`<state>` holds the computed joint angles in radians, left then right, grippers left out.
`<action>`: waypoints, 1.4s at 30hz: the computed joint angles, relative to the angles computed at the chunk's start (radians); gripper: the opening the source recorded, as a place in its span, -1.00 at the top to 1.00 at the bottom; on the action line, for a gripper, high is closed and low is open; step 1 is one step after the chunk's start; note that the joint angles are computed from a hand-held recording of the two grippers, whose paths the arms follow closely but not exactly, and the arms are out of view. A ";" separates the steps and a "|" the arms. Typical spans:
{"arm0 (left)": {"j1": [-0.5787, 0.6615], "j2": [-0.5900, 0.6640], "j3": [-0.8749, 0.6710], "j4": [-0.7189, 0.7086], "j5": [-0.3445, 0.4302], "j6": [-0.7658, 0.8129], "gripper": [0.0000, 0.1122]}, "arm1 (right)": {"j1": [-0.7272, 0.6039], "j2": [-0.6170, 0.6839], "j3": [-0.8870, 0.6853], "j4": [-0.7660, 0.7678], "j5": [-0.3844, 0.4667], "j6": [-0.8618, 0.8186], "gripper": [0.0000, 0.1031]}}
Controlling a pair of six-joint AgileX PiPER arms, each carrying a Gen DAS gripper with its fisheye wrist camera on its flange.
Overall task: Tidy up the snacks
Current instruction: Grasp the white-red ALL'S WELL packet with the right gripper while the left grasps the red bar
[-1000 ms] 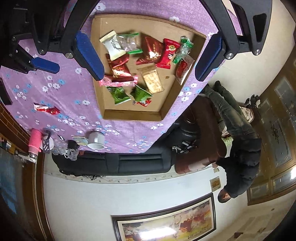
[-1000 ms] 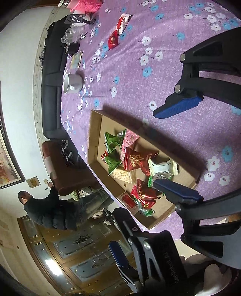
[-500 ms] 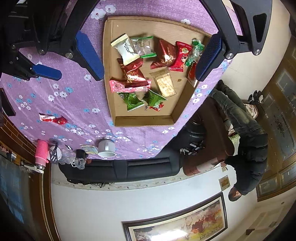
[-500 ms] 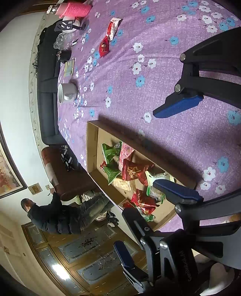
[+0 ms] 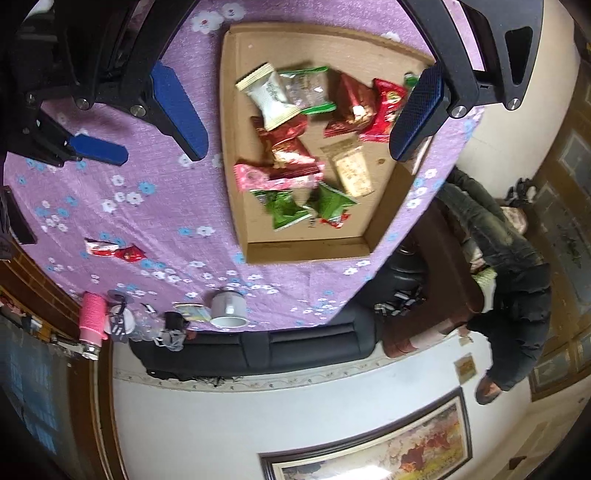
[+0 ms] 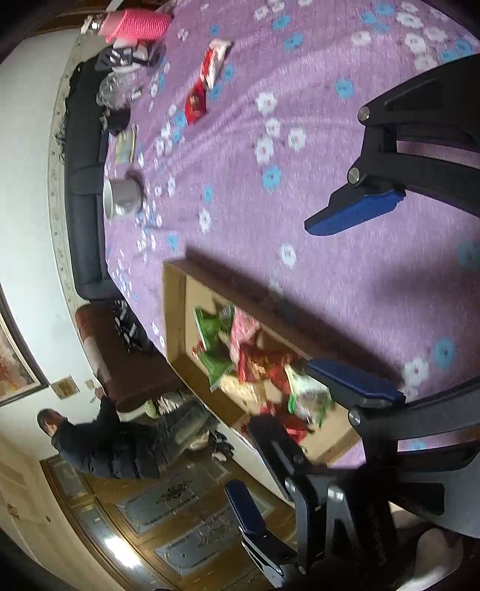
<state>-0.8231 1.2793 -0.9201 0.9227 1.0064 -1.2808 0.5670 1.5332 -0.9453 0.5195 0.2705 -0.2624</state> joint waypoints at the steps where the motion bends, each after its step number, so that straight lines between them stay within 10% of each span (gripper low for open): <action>1: 0.019 -0.007 -0.001 -0.019 -0.030 0.022 -0.78 | -0.022 -0.009 0.005 -0.013 0.002 0.001 -0.33; 9: 0.205 -0.013 0.008 -0.321 -0.357 0.280 -0.78 | -0.402 0.022 -0.051 -0.140 0.076 0.029 -0.33; 17: 0.257 0.075 -0.032 -0.577 -0.488 0.508 -0.78 | -0.572 0.288 -0.374 0.016 0.149 -0.163 -0.33; 25: 0.297 0.158 -0.142 -0.774 -0.483 0.765 -0.78 | -0.560 0.568 -0.750 -0.088 0.382 -0.131 -0.32; 30: 0.320 0.271 -0.291 -0.859 -0.454 0.910 -0.78 | -0.501 0.537 -0.680 -0.289 0.291 0.007 0.51; 42: 0.292 0.831 -1.029 -0.916 -0.193 1.114 -0.69 | -0.668 0.347 -0.412 0.270 0.310 -0.352 0.53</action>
<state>-0.5311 2.1098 -1.9488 0.0068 0.8131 -0.1668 -0.1007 1.8806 -1.3576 0.7895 0.5805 -0.6144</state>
